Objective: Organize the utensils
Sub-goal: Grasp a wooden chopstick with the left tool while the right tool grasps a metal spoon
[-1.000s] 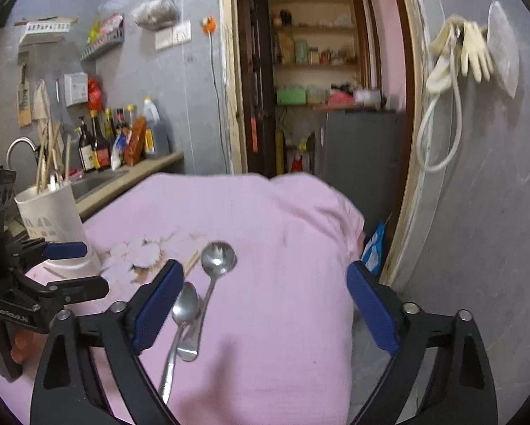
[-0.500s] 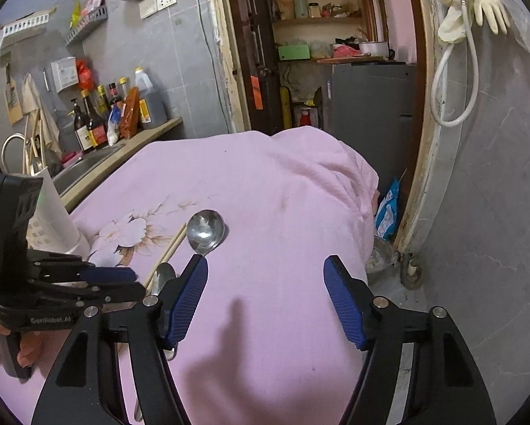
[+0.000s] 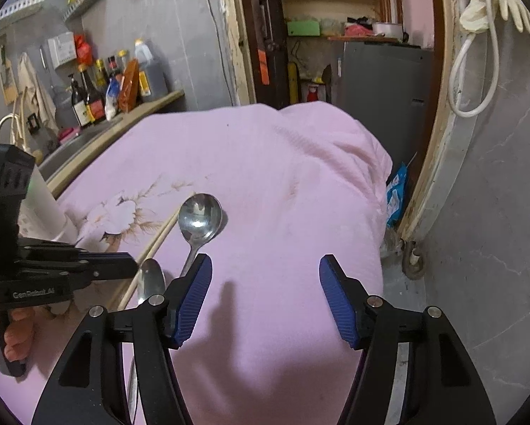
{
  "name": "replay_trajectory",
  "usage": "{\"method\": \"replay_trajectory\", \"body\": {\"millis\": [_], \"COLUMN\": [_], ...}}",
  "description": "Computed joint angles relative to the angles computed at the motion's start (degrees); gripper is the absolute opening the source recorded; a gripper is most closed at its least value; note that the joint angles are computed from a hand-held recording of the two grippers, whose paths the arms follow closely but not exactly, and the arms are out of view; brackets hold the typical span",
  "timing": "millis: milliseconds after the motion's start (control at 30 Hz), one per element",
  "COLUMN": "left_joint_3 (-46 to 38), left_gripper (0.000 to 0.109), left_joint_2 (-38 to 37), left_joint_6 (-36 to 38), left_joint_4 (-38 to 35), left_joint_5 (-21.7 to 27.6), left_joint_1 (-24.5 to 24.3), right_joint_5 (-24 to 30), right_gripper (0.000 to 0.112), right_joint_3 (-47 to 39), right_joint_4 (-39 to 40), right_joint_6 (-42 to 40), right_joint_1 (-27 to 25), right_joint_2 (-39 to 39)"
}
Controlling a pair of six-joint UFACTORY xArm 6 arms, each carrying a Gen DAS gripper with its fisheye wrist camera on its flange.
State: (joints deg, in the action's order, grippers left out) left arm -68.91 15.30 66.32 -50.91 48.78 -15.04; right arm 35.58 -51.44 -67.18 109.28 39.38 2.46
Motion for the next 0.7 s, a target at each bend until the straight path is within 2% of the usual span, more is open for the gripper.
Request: {"method": "replay_trajectory", "body": {"millis": [100, 300, 467, 700], "left_joint_3": [-0.4, 3.6, 7.0, 4.6], "left_gripper": [0.003, 0.002, 0.002, 0.003], "left_joint_2": [0.2, -2.8, -5.5, -4.3], "left_joint_6": [-0.8, -2.1, -2.9, -7.5], "left_joint_4": [-0.1, 0.6, 2.4, 6.8], "left_joint_5": [0.7, -7.0, -10.3, -6.9], "left_joint_1": [0.4, -0.2, -0.4, 0.0], "right_joint_5": [-1.2, -3.0, -4.7, -4.2], "right_gripper": [0.062, 0.062, 0.062, 0.061], "right_joint_3": [-1.2, -4.3, -8.5, -13.5], "right_joint_4": [2.0, 5.1, 11.2, 17.6], "right_joint_6": [-3.1, -10.6, -21.8, -32.4], "right_joint_1": [-1.2, -2.6, -3.3, -3.5], "right_joint_2": [1.4, 4.4, 8.6, 12.8]}}
